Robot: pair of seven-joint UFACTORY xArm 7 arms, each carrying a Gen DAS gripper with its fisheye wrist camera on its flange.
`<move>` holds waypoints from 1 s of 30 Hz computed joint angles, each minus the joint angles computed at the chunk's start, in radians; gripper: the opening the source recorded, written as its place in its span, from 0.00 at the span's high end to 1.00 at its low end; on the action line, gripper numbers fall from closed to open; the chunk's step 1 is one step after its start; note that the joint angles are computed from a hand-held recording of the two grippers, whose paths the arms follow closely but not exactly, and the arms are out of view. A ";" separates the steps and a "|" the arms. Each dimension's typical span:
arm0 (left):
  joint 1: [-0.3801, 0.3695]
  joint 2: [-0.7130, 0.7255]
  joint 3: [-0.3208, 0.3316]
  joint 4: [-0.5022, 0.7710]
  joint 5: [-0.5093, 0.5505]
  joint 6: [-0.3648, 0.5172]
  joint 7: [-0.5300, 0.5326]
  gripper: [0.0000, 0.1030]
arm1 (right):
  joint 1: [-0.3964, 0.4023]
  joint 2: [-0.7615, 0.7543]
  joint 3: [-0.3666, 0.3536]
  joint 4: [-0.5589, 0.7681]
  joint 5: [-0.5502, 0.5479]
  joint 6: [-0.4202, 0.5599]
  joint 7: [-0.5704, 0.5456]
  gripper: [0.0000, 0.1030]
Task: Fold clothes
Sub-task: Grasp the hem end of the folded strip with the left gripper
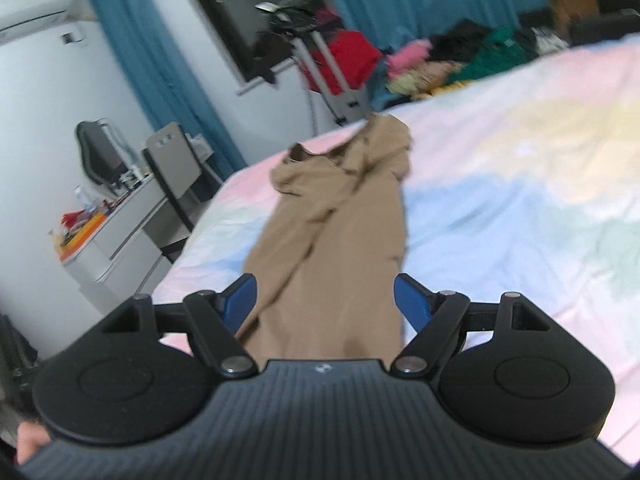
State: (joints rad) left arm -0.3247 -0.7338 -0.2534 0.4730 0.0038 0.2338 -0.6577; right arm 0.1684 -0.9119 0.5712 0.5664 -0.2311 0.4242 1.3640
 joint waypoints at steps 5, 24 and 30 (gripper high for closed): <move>0.028 -0.118 0.055 -0.057 -0.073 0.152 -0.097 0.03 | 0.013 0.013 -0.019 -0.020 0.024 -0.037 0.017 0.23; -0.017 -0.121 0.108 -0.084 -0.189 0.268 -0.113 0.29 | 0.107 0.054 -0.083 -0.085 0.118 -0.114 0.049 0.23; 0.040 -0.162 0.008 -0.065 -0.086 0.360 -0.177 0.79 | 0.111 0.040 -0.084 -0.091 0.130 -0.092 0.066 0.23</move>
